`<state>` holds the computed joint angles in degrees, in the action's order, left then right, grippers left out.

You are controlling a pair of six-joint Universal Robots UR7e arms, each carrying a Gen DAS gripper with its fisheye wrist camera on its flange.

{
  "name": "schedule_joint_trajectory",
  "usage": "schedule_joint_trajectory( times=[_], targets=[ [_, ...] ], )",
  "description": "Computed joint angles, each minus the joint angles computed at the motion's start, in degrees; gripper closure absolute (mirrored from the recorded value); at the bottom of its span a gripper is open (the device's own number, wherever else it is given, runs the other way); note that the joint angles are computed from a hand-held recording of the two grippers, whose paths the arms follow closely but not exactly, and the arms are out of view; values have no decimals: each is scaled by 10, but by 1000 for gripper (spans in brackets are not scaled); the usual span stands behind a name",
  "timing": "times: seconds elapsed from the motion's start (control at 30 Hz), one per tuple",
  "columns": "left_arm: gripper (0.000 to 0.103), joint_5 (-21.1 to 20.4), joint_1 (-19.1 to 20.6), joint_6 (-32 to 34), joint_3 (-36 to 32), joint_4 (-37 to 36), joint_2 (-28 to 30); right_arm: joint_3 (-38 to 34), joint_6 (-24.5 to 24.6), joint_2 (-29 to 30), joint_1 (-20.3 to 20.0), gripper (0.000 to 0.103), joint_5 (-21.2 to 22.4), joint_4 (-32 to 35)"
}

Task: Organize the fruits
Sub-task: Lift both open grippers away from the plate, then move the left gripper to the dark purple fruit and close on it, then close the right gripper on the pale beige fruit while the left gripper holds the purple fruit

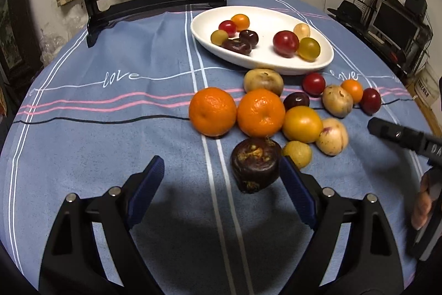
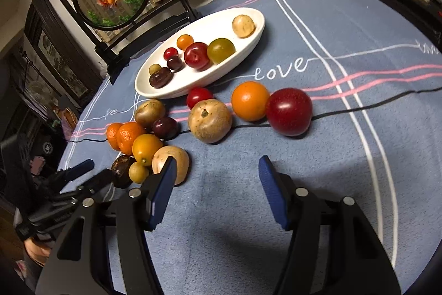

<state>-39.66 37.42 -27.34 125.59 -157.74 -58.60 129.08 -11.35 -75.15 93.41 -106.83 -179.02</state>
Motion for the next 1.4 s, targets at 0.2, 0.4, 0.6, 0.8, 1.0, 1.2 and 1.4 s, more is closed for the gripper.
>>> schedule_joint_trajectory(
  times=[0.2,0.4,0.6,0.8,1.0,1.2,1.4],
  targets=[
    [15,-32,10,24,-8,-13,14,2,-13,2,2,41,3,-2],
    [18,-26,17,28,-23,7,35,0,-18,7,5,41,-6,-1],
    [36,-23,18,60,-11,-58,43,0,-23,12,8,41,-12,-2],
    [57,-46,26,60,-2,-93,31,-3,-68,38,43,41,-76,-24],
    [57,-51,28,65,1,-95,25,-16,-164,93,93,41,-176,-46],
    [57,-66,34,57,1,-91,19,-47,-183,143,115,41,-232,-35],
    [57,-64,33,63,0,-89,21,-81,-172,161,112,58,-220,-4]
  ],
)
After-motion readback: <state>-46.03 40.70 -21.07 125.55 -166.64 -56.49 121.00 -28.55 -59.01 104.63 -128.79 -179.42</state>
